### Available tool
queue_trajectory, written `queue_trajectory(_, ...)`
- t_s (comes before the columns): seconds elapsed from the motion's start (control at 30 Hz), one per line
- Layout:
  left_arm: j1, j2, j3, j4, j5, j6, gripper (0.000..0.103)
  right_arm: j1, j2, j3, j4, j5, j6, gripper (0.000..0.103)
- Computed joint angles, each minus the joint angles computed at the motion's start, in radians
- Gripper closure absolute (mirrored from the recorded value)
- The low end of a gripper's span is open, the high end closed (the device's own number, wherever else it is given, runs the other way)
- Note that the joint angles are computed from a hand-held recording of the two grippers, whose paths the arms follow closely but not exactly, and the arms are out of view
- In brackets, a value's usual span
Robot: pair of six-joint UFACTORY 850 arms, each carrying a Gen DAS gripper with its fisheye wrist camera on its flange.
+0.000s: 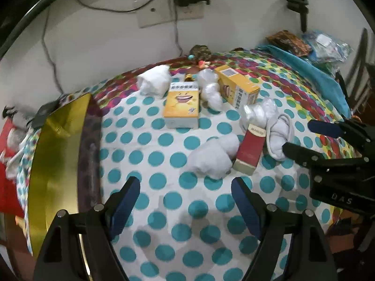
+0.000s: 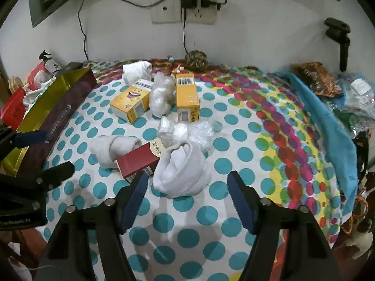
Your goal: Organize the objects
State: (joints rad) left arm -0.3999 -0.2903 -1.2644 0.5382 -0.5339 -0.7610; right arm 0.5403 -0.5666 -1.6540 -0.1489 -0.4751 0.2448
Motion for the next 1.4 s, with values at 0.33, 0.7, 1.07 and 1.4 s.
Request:
queue_trajectory(0.33, 0.021, -0.079, -0.052, -0.105, 0.044, 0.436, 0.021, -0.013, -0.069, -0.072, 0.137, -0.033, -0.107, 0.037)
queue_trajectory(0.7, 0.034, -0.184, -0.156, -0.188, 0.007, 0.609, 0.02, -0.015, -0.107, -0.112, 0.124, -0.036, -0.098, 0.039)
queue_trajectory(1.07, 0.054, -0.198, -0.184, -0.399, -0.003, 0.685, 0.061, -0.026, -0.1, -0.096, 0.147, -0.023, -0.108, 0.057)
queue_trajectory(1.4, 0.054, -0.084, -0.086, -0.369, 0.042, 0.527, 0.067, -0.028, -0.086, -0.078, 0.185, -0.013, -0.126, 0.058)
